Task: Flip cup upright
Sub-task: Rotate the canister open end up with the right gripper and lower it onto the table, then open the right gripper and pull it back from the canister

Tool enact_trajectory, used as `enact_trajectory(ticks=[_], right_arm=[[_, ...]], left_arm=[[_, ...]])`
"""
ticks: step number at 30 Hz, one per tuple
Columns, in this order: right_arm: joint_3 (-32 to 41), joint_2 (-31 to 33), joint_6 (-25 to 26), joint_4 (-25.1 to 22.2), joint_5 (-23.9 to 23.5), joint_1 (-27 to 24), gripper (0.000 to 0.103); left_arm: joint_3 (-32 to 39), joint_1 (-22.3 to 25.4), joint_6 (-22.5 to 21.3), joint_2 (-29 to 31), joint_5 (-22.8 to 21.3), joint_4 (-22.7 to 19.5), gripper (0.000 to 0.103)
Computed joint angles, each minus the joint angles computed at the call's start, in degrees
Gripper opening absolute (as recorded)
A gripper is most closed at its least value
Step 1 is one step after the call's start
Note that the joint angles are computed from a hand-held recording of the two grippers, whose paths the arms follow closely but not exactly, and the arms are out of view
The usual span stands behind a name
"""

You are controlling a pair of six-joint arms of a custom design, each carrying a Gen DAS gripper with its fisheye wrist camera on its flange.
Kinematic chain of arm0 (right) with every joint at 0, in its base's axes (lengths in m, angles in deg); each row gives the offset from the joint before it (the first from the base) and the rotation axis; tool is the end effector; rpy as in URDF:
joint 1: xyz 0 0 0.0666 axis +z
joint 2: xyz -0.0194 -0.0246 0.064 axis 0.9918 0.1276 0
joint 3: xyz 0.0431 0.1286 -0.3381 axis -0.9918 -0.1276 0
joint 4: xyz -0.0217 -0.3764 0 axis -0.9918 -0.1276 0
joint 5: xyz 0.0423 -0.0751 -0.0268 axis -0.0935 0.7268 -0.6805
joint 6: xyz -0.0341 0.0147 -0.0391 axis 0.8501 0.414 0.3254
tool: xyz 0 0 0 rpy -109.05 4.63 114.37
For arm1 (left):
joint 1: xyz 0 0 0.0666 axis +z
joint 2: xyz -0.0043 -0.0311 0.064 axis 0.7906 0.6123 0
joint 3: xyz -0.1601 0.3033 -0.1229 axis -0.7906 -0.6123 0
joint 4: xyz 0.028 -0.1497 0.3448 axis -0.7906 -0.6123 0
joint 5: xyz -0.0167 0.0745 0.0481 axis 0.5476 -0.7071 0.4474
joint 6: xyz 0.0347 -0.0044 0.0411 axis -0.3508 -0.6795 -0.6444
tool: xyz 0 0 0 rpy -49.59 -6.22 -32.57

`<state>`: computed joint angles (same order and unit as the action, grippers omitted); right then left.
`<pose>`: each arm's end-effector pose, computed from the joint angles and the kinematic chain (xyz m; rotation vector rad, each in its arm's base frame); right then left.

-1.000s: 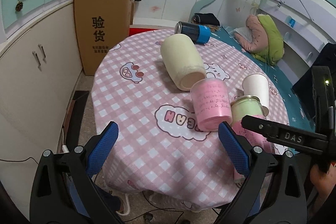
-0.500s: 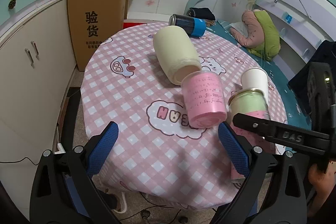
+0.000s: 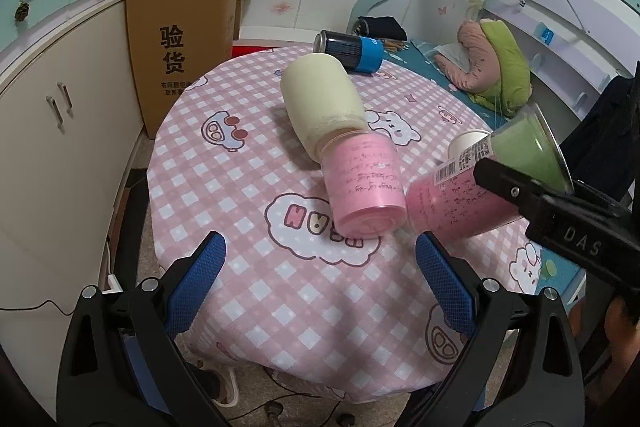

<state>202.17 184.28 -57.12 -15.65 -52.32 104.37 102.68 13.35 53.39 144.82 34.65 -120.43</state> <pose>0.5589 0.2144 0.4955 -0.0202 2.3368 0.0943 0.4974 -0.3944 0.5118 0.1963 2.3804 -0.3525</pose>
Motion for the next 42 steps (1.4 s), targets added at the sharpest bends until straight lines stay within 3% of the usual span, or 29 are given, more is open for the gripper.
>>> enact_trajectory(ticks=[14, 20, 30, 42], right_arm=[[1.0, 0.7, 2.8, 0.3, 2.4, 1.1, 0.068], [-1.3, -1.8, 2.5, 2.7, 3.0, 1.3, 0.085], [-8.8, -10.5, 2.5, 8.5, 4.8, 2.6, 0.086], [-19.7, -21.5, 3.9, 13.1, 10.4, 4.7, 0.091]], left_arm=[[2.2, 0.1, 0.0, 1.1, -0.8, -1.2, 0.096], [1.7, -0.3, -0.2, 0.3, -1.5, -0.5, 0.096], [-2.4, -2.4, -0.7, -4.1, -5.3, 3.1, 0.096], [-7.8, -7.1, -1.2, -9.8, -13.8, 8.2, 0.096]])
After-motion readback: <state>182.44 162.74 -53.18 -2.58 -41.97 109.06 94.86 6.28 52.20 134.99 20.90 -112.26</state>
